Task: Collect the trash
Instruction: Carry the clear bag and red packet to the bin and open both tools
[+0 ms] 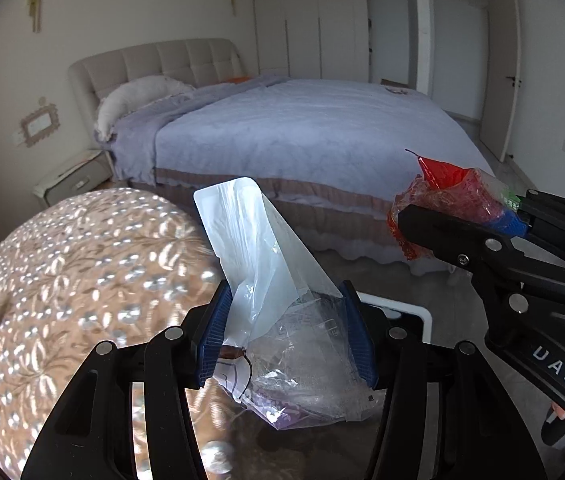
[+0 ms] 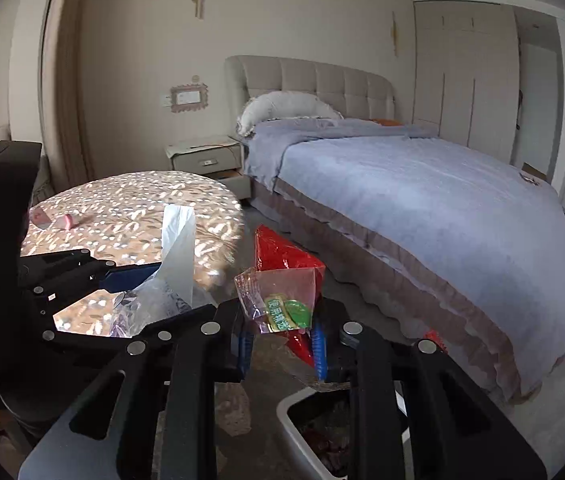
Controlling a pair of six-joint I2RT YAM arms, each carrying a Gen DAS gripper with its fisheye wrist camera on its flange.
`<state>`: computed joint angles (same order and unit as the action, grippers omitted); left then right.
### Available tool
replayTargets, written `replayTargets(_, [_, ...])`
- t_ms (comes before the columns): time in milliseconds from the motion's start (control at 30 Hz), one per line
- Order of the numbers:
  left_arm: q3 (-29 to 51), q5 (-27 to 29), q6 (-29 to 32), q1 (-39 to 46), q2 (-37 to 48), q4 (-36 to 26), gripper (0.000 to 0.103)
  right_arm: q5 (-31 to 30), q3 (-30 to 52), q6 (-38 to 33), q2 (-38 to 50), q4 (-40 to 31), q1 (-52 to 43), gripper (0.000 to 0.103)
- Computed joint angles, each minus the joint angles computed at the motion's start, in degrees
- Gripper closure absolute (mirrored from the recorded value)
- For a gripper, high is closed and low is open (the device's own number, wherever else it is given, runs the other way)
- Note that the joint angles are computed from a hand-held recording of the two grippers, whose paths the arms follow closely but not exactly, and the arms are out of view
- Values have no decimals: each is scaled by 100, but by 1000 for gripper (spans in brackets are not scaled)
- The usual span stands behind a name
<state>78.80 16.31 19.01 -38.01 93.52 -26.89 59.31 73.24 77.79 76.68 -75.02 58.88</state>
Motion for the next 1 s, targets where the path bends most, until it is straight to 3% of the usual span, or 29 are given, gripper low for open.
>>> replayTargets(167, [426,50,86,-574,818,-175,49,-244,-1027,679,-755,-145,-215,77])
replayTargets(433, [1486,5,184,-1244,2191,-779,45,-787,-2377,106,-1949,660,-1098,77])
replayTargets(467, [1640,0,246,-1303,2356,-891,38,-864,-2511,-18,-2093,775,-1246,77])
replayTargets(533, [1808,-89,315,-1431,2586,-956,10,-1028,-2747,-336,-2309,1064,-1543,77])
replayTargets(567, [1848,-147,336,-1500,2669,-981,4,-1130,-2884,-465,-2409,1203,-1680,77])
replayTargets(767, [2120,-452,561,-1647,2993,-1093,4,-1551,-3425,-883,-2845,1652,-2138,76])
replayTargets(1000, [1797,-1001,357,-1486,2505,-690,4,-2064,-3811,-1409,-2933,2287,-2610,75])
